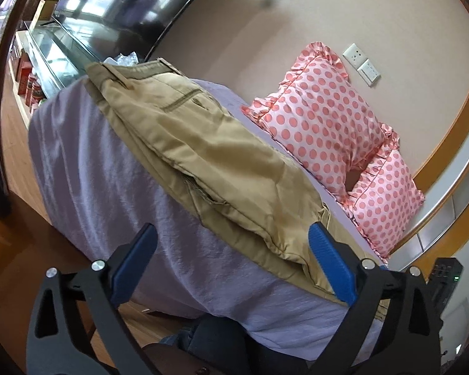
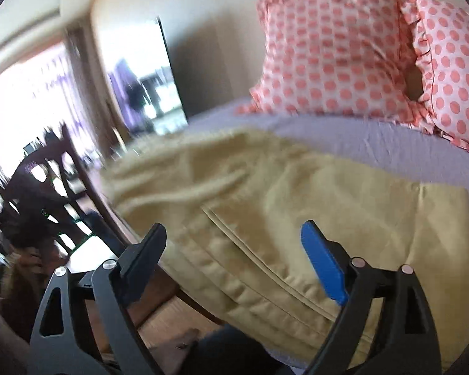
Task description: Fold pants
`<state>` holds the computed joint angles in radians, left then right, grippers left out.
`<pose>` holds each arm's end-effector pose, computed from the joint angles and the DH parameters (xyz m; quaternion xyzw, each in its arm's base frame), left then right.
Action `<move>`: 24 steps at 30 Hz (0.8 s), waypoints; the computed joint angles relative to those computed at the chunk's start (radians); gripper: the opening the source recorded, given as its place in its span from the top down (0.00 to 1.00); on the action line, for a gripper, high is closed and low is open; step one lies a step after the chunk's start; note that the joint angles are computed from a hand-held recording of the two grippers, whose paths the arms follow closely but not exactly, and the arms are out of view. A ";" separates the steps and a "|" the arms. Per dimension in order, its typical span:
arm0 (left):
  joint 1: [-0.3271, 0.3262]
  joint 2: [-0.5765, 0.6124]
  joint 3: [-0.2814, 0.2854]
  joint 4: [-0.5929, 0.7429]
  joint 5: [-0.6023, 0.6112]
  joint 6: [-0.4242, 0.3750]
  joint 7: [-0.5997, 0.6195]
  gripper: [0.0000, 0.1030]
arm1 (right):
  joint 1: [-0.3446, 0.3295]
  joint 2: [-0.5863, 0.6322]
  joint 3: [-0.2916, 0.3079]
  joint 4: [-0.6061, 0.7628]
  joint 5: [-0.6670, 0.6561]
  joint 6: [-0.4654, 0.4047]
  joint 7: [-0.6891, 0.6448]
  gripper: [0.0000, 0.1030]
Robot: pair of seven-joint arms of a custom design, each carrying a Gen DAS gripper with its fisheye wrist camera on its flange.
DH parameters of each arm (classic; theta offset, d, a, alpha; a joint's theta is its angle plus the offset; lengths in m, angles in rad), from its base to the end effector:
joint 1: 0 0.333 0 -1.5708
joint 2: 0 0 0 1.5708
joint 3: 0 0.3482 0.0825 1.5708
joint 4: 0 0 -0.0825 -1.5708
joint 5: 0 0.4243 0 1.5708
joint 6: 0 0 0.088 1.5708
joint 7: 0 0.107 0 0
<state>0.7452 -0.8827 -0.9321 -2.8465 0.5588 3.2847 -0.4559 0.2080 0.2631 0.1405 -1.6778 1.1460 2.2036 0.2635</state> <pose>0.3821 -0.1230 0.4191 -0.8231 0.2064 -0.4462 0.2843 0.6651 0.2643 0.5123 -0.8339 0.2287 0.0453 0.5002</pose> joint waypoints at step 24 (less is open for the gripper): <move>0.115 0.121 0.138 0.022 -0.095 -0.064 0.001 0.83 | -0.047 0.078 0.008 0.058 0.008 0.014 0.223 0.05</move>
